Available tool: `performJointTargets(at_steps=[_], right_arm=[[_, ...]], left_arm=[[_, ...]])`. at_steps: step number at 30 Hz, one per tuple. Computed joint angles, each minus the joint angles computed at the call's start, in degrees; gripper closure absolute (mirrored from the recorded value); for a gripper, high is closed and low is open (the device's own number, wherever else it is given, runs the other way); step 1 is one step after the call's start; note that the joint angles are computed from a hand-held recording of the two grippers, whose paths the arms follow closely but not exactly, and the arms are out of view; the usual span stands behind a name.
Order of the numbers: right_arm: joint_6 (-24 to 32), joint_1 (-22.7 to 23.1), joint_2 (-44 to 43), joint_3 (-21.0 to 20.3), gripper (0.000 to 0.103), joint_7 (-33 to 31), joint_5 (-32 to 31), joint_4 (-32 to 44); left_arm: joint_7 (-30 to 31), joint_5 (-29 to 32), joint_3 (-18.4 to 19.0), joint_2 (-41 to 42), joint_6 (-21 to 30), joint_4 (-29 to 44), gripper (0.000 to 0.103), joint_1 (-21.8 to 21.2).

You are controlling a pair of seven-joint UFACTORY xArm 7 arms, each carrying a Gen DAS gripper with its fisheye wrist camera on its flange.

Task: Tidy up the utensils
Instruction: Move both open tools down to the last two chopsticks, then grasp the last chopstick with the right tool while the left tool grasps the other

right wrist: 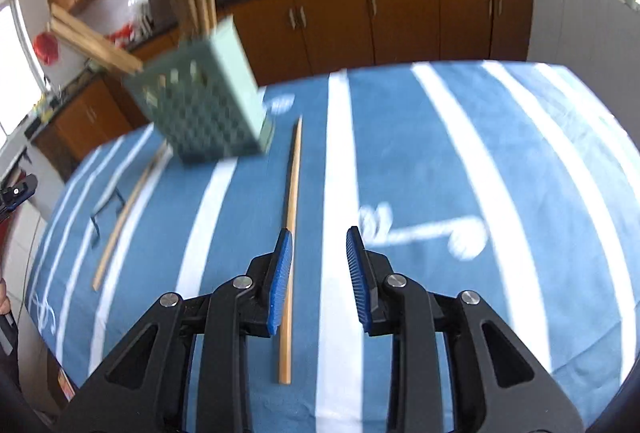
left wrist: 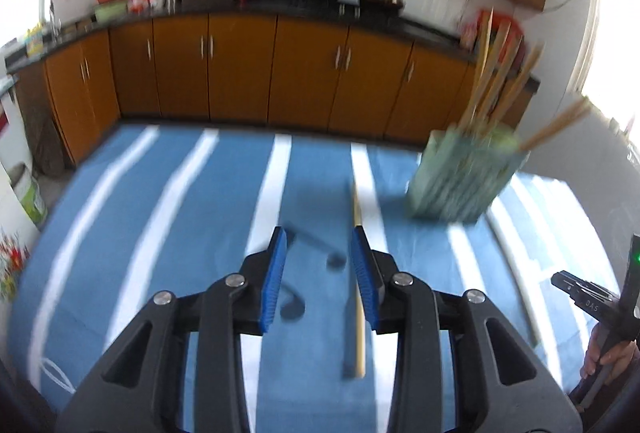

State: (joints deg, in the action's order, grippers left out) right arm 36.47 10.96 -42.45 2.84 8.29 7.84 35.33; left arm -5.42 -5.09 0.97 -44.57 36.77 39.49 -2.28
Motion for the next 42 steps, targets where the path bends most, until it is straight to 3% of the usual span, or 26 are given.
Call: performJointTargets(at_steps=[9,11,12,13,22,24,28,29,37,42], right_arm=[[-0.5,1.0,2.0,3.3,0.074,1.9,-2.3,-2.1],[-1.1,0.5,2.2,4.1,0.082,2.6,-3.6,-2.2],[-1.2,0.1,2.3,4.6,0.093,3.1,-4.4,-2.2],[-1.3,-0.5,2.4,5.1,0.095,3.9,-5.2,-2.1],[-2.2,-4.8,3.4,3.5,0.096,10.2,-7.3,-1.8],[-2.4,-4.6,3.5,3.0,0.095,10.1,-7.3,-1.8],[-2.7,-4.6,3.6,3.6,0.095,10.2,-8.5,-1.8],[-2.8,-4.4,3.8,3.5,0.095,10.2,-8.5,-1.7],[-4.9,-3.8,6.4,3.3,0.095,9.3,-8.7,-0.6],[-5.5,-3.8,7.3,2.8,0.095,9.4,-8.2,-0.2]], left_arm=[[1.7,-2.9,-0.1,1.0,-1.0,-6.2,0.062,-3.7],[1.4,-2.9,-0.9,1.7,-1.1,-6.2,0.062,-4.1],[1.3,-2.8,-1.1,1.8,-1.1,-6.3,0.062,-4.2],[1.2,-2.6,-1.3,2.1,-1.0,-6.1,0.062,-4.2],[-0.7,-1.3,-3.3,6.0,-1.2,-5.0,0.062,-4.8],[-1.6,0.0,-4.2,6.7,-0.7,-4.7,0.064,-4.2],[-4.5,4.5,-6.9,7.7,-1.3,-4.4,0.092,-2.1],[-4.8,4.7,-6.6,7.9,-1.3,-4.3,0.094,-2.2],[-4.6,4.2,-2.9,8.3,-2.9,-4.9,0.095,-1.8],[-4.7,4.1,-3.3,7.8,-4.7,-6.0,0.094,-1.6]])
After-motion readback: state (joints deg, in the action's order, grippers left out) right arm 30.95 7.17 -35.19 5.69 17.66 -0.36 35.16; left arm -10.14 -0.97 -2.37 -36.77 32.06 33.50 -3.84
